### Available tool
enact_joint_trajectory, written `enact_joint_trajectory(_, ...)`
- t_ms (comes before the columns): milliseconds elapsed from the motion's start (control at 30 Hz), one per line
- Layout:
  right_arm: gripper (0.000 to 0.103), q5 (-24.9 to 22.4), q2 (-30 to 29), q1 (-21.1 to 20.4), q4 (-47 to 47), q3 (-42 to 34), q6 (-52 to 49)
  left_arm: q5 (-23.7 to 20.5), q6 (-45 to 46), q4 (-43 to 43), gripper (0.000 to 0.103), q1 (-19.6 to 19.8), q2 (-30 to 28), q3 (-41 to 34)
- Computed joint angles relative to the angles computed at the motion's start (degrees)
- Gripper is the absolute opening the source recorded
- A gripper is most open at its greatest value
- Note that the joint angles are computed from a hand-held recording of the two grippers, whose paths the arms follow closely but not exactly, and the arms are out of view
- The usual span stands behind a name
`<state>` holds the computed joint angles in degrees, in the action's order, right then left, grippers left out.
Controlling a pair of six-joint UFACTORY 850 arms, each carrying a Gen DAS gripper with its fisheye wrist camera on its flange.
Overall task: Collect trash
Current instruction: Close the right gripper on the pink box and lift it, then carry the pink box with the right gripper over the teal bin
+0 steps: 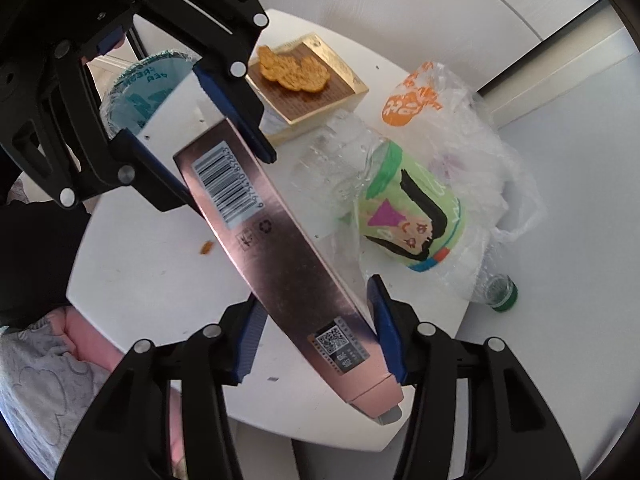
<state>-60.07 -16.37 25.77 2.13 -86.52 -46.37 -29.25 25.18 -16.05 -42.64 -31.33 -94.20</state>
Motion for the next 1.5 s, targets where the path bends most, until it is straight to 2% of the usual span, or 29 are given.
enact_joint_trajectory(133,0.049,-0.58,2.76,0.91,-0.33,0.88,1.32,1.23,0.43,-0.61,0.033,-0.70,3.51,3.11)
enact_joint_trajectory(367,0.049,-1.85,6.64,5.14,-3.06,1.33,4.81,4.52,-2.25,1.36,0.033,-1.62,11.15,10.81)
enact_joint_trajectory(600,0.049,-3.06,5.41,10.40,-4.45,-3.21,6.69,6.80,-8.09,6.65,0.033,-0.67,20.08,19.44)
enact_joint_trajectory(867,0.049,-3.33,0.57,17.05,-3.73,-10.59,6.81,7.63,-19.20,16.38,0.033,1.27,31.63,30.73)
enact_joint_trajectory(1133,0.049,-4.06,-6.62,22.93,-2.62,-18.75,4.92,7.78,-27.26,21.32,0.033,4.84,42.76,42.63)
enact_joint_trajectory(1300,0.049,-4.04,-10.98,25.50,-0.34,-22.42,3.25,6.96,-29.26,21.77,0.033,7.20,48.51,49.13)
enact_joint_trajectory(1500,0.049,-3.96,-14.94,27.52,2.45,-24.74,1.48,6.75,-26.65,17.84,0.033,10.59,52.52,55.18)
